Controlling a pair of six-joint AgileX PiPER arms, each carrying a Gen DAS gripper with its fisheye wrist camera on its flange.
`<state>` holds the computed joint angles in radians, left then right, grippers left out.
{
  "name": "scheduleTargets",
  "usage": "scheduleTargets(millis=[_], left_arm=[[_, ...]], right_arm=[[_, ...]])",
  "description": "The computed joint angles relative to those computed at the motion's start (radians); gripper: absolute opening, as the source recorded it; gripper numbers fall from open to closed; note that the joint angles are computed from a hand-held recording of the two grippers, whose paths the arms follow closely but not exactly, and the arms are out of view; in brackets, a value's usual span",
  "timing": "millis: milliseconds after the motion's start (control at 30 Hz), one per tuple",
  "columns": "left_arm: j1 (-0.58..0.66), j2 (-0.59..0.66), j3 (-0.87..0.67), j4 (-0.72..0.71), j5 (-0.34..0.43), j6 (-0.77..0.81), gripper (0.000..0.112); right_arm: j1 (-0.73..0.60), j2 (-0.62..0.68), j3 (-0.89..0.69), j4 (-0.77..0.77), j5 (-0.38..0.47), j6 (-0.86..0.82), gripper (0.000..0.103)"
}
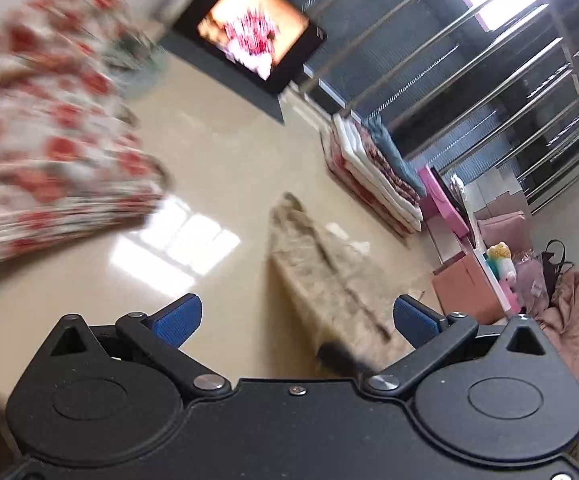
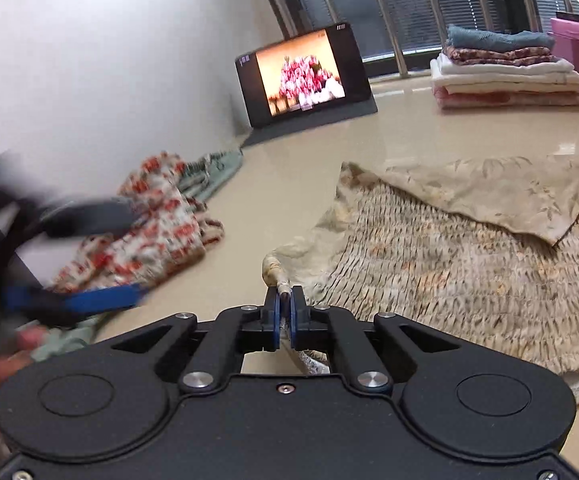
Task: Fold clothes
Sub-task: 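Grasp a corner of the folded top with the right gripper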
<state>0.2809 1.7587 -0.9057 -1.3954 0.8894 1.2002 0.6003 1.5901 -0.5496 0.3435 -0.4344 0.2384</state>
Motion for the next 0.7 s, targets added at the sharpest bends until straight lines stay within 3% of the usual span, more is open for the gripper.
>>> scheduleTargets(millis=[133, 233, 433, 467, 567, 700], left_arm=[[-0.147, 0.169, -0.201, 0.093, -0.046, -0.263, 0.101], [-0.206, 0.25, -0.293, 0.086, -0.07, -0.344, 0.101], [-0.286, 0.36, -0.488, 0.136, -0.124, -0.539, 0.1], [-0.294, 0.378, -0.534, 0.171, -0.123, -0.58, 0.097], [-0.326, 0.423, -0.656, 0.321, -0.142, -0.722, 0.073], [-0.344, 0.449, -0.747, 0.479, -0.136, -0.869, 0.048]], right_arm=[[-0.082, -0.07, 0.078, -0.237, -0.059, 0.212, 0.004], [-0.167, -0.096, 0.124, -0.438, -0.114, 0.39, 0.004], [-0.22, -0.136, 0.174, -0.501, -0.18, 0.387, 0.004], [-0.231, -0.14, 0.179, -0.52, -0.19, 0.394, 0.004], [-0.265, -0.149, 0.193, -0.577, -0.222, 0.415, 0.004], [-0.293, -0.164, 0.215, -0.616, -0.254, 0.414, 0.004]])
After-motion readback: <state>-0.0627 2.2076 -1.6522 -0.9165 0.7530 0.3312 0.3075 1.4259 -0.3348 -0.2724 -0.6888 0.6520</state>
